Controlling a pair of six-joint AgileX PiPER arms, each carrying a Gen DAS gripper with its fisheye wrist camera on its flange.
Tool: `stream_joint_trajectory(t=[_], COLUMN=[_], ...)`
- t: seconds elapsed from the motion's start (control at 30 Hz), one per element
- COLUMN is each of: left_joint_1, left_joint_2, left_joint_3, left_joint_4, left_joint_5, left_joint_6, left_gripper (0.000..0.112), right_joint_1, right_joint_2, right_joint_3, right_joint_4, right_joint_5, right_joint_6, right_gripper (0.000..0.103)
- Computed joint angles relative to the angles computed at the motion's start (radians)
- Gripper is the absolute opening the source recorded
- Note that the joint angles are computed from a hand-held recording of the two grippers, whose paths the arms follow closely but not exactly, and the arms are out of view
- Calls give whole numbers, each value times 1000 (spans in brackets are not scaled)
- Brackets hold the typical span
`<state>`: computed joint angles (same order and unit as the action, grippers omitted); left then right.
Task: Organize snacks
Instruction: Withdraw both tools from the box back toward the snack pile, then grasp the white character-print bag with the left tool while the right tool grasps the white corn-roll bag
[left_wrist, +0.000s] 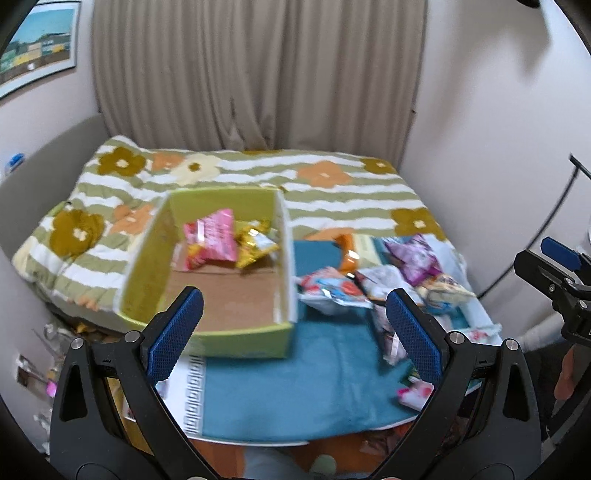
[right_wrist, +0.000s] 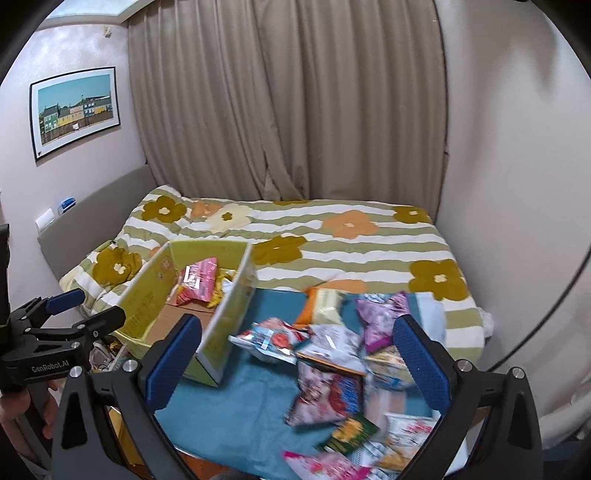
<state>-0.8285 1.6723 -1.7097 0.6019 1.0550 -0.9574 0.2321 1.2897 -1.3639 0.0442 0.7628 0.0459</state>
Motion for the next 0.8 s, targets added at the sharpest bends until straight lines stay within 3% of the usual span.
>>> stream_joint_trajectory(t=[0.23,0.53,0.8], left_joint_1=[-31,11,68], left_joint_2=[151,412,695], left_joint_3=[-99,-311,-629], left_joint_4=[-120,-338,-544], left_joint_5=[-39,-86,-18], left_joint_6=[59,221,395], left_gripper=[99,99,99], right_joint_1=[-200,-404,-461], right_joint_2=[-116,-131,-53], right_joint_3=[177,391,537], right_joint_4=[162,299,342], right_joint_5=[-15,-77,-210], right_joint_6=[-176,-315,-337], right_gripper=[103,103,103])
